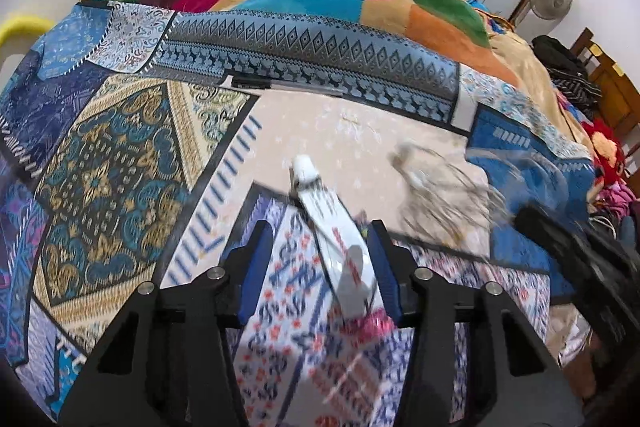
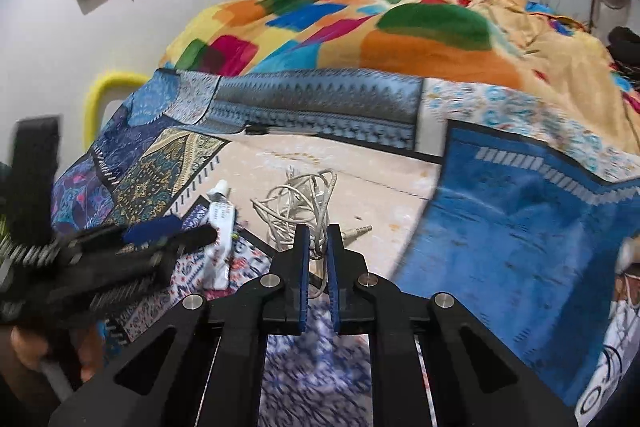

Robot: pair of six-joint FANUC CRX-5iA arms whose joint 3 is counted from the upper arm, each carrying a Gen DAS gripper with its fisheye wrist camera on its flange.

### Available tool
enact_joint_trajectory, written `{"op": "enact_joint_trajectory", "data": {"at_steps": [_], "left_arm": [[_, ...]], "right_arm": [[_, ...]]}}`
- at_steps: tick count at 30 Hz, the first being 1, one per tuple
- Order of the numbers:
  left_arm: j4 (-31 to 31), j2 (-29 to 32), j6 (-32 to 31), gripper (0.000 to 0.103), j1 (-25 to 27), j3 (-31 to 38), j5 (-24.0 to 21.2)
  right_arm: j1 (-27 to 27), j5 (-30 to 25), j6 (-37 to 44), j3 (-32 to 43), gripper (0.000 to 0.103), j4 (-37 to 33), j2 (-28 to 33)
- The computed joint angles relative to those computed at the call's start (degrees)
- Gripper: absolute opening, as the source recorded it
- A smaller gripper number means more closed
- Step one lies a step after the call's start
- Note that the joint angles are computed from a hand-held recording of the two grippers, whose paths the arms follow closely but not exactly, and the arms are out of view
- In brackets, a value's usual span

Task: Collect trash
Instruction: 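Grasp the white tube with the left tool while the right tool grasps the white cable bundle, then carry the white tube and cable bundle in both tools over the white bin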

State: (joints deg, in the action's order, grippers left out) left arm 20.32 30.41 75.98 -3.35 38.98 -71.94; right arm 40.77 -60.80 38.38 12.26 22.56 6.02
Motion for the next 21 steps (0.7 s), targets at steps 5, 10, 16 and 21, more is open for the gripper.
{"op": "enact_joint_trajectory", "data": {"at_steps": [5,10,16,21], "left_arm": [[1.07,4.28,3.97,0.023,-0.37,4.90,-0.93],[1.67,2.71,2.04,0.008,-0.68,1.25,3.41],[1.36,-2.41,-2.19,0.003,0.50,-3.55,4.66],[1.71,-7.35,-4.74,0.003,1.68,-6.40,5.00]], "right_arm": [[1.54,-0.31,-2.06,-3.99,0.008,3.25,-2.87],[2.29,-0.28,-4.18,-6.13,0.007,3.71,-4.76],[3.22,-1.35,-5.70,-6.03,0.007,3.90,-5.92],[5.05,-2.86,-7.33,-4.81,0.006,5.34,-7.01]]}}
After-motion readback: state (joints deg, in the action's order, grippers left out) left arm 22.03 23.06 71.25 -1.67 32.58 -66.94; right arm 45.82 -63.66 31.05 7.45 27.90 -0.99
